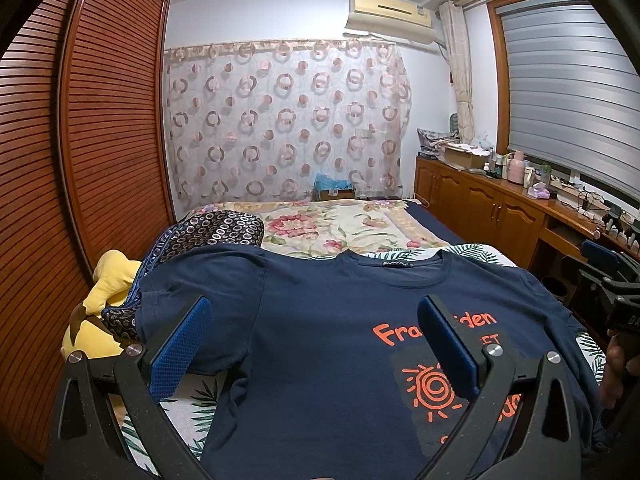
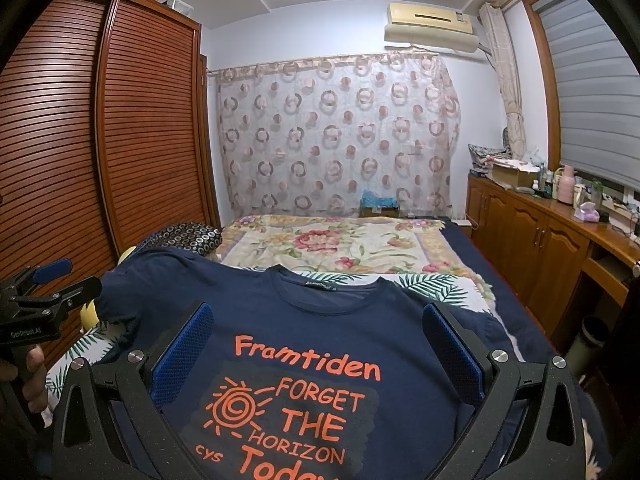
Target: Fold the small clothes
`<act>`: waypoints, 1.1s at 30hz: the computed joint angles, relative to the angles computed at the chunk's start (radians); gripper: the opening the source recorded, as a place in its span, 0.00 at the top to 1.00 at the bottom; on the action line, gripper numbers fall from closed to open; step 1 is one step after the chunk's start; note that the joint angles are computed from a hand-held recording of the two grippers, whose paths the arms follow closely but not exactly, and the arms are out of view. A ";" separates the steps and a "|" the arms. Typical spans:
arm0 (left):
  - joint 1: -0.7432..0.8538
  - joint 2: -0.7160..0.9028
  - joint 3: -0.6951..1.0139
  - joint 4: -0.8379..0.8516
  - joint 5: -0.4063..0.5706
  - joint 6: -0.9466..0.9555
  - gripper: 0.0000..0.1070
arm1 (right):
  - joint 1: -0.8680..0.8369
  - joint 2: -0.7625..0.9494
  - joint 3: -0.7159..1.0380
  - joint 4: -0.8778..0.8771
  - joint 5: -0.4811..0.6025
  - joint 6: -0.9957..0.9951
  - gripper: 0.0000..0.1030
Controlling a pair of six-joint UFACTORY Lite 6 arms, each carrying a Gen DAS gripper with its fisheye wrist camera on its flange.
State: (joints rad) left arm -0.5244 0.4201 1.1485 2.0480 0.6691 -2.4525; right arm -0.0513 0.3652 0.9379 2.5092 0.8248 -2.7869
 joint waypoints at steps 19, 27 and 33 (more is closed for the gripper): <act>0.000 -0.006 -0.005 0.002 0.002 0.000 0.04 | 0.002 0.002 0.005 -0.007 -0.007 0.010 0.00; -0.001 -0.007 -0.007 0.002 0.004 0.001 0.04 | 0.005 0.003 0.004 -0.005 -0.008 0.010 0.00; -0.002 -0.004 -0.005 0.002 0.005 0.001 0.04 | 0.010 0.002 0.006 -0.001 -0.011 0.012 0.00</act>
